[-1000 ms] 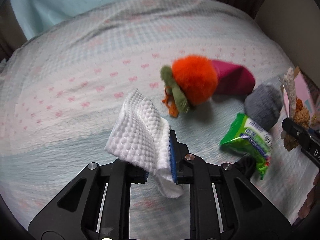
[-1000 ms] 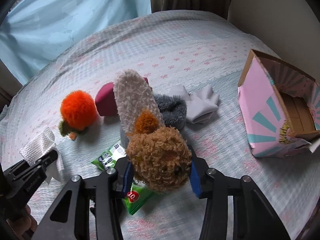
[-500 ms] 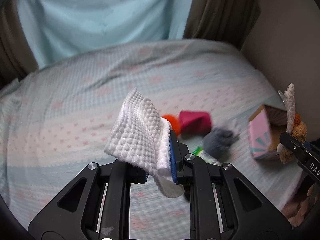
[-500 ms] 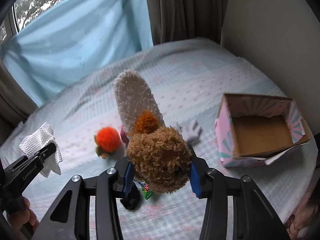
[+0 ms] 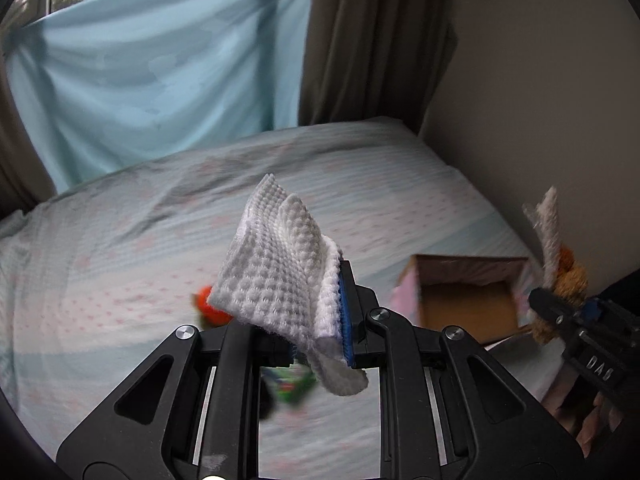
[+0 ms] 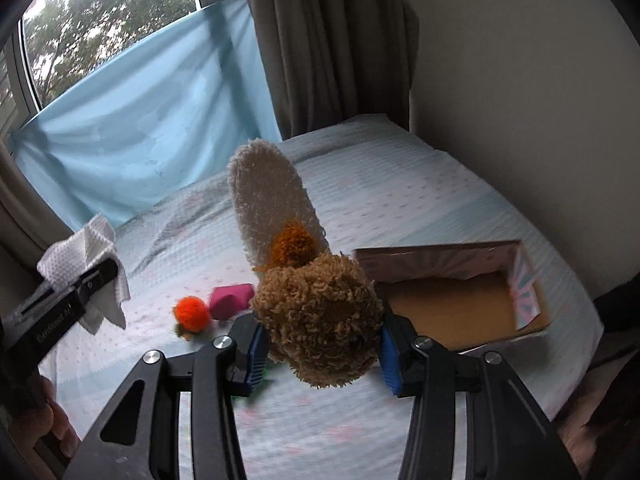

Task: Organize soft objects
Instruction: 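Carry the towel and plush toy with both grippers over the open box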

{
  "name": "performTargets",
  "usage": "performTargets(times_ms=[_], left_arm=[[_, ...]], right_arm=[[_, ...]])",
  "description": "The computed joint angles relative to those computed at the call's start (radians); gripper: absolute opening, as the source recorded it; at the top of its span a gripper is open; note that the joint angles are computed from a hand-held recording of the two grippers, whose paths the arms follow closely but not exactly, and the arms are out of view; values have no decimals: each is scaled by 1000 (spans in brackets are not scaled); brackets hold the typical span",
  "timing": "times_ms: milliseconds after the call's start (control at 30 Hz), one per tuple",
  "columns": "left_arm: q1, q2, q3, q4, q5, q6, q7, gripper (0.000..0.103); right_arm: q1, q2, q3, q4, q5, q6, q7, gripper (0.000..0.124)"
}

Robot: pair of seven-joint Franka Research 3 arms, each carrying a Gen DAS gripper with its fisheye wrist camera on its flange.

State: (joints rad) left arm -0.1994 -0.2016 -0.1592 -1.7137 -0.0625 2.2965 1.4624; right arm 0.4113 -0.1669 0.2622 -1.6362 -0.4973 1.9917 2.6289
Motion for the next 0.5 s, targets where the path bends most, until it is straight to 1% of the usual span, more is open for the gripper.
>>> performTargets(times_ms=[67, 167, 233, 267, 333, 367, 500], left_arm=[[-12, 29, -40, 28, 38, -3, -70, 14], [-48, 104, -97, 89, 110, -16, -189, 14], [-76, 145, -117, 115, 139, -24, -250, 14], [-94, 181, -129, 148, 156, -40, -285, 14], [-123, 227, -139, 182, 180, -60, -323, 14], [-140, 257, -145, 209, 195, -78, -342, 14], [-209, 418, -156, 377, 220, -212, -375, 14]], right_arm=[[-14, -65, -41, -72, 51, 22, -89, 43], [-52, -148, -81, -171, 122, 54, -209, 43], [-74, -186, -111, -221, 176, 73, -287, 43], [-83, -203, -132, -250, 206, 79, -339, 43], [-104, -216, -158, -279, 249, 78, -421, 43], [-113, -218, -172, -291, 274, 77, -466, 43], [-157, -207, -219, -328, 359, 61, -619, 43]])
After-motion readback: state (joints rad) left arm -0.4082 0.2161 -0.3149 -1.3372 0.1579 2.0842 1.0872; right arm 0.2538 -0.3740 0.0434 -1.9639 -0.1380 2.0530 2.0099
